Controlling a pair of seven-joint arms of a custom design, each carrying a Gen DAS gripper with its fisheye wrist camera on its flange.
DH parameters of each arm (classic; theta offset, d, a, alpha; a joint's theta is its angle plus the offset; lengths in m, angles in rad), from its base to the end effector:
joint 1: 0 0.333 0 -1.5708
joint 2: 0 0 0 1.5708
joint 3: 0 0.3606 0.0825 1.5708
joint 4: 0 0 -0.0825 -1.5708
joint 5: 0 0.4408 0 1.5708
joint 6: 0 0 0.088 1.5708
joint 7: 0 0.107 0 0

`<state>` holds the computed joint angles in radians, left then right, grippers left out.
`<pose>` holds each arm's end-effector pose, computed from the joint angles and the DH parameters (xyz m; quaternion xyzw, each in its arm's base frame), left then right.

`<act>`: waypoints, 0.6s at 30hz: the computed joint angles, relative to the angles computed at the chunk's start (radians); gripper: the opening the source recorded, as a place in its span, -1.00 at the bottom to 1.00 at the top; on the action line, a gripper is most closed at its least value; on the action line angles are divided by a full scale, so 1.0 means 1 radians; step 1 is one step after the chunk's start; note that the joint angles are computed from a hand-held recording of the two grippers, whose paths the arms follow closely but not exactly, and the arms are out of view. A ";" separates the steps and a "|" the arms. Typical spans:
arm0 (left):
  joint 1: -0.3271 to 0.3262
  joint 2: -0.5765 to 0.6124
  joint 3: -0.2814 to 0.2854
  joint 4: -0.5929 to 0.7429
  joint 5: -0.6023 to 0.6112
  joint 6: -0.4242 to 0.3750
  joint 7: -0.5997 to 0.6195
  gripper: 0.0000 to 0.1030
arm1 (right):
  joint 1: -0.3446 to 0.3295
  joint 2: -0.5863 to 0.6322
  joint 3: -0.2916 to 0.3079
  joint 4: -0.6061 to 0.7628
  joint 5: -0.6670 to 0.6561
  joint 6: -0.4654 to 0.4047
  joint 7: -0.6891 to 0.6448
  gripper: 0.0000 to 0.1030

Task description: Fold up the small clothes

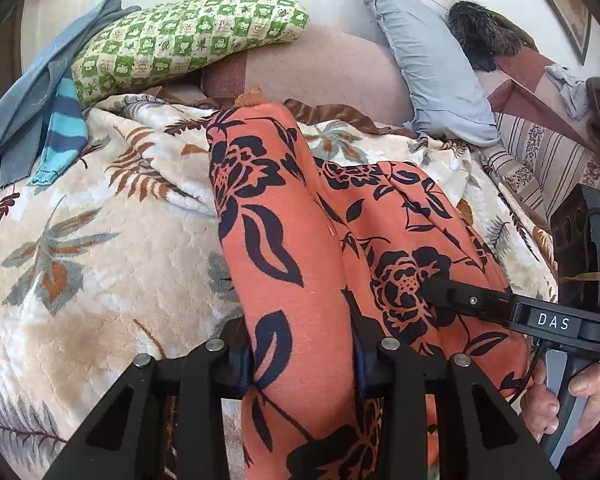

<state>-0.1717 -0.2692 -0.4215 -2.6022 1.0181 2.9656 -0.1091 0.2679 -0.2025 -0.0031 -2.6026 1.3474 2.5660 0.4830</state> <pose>0.3607 -0.3122 0.3830 -0.6929 0.6244 -0.3156 0.1742 0.4502 0.1064 0.3343 -0.7204 0.5753 0.0794 0.3792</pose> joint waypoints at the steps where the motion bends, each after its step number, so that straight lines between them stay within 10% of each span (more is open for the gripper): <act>1: -0.004 -0.014 -0.004 -0.002 -0.002 -0.008 -0.003 -0.25 | 0.004 -0.013 0.001 -0.007 0.019 0.007 -0.025 -0.24; 10: -0.057 -0.012 0.020 -0.035 -0.152 -0.105 0.057 -0.20 | 0.008 0.034 0.013 0.023 -0.019 -0.024 0.021 -0.24; 14: -0.062 0.032 0.034 -0.027 -0.166 -0.160 0.050 0.40 | -0.019 0.112 0.010 0.062 -0.117 -0.050 0.185 0.19; 18: -0.090 -0.008 0.050 -0.033 -0.228 -0.207 0.081 0.43 | -0.023 0.082 0.023 0.053 -0.153 -0.004 0.196 0.24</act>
<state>-0.2619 -0.2772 -0.3714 -2.6350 0.7898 2.7584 -0.0276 0.2446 -0.1207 0.0200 -2.5501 1.1945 2.5621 0.6787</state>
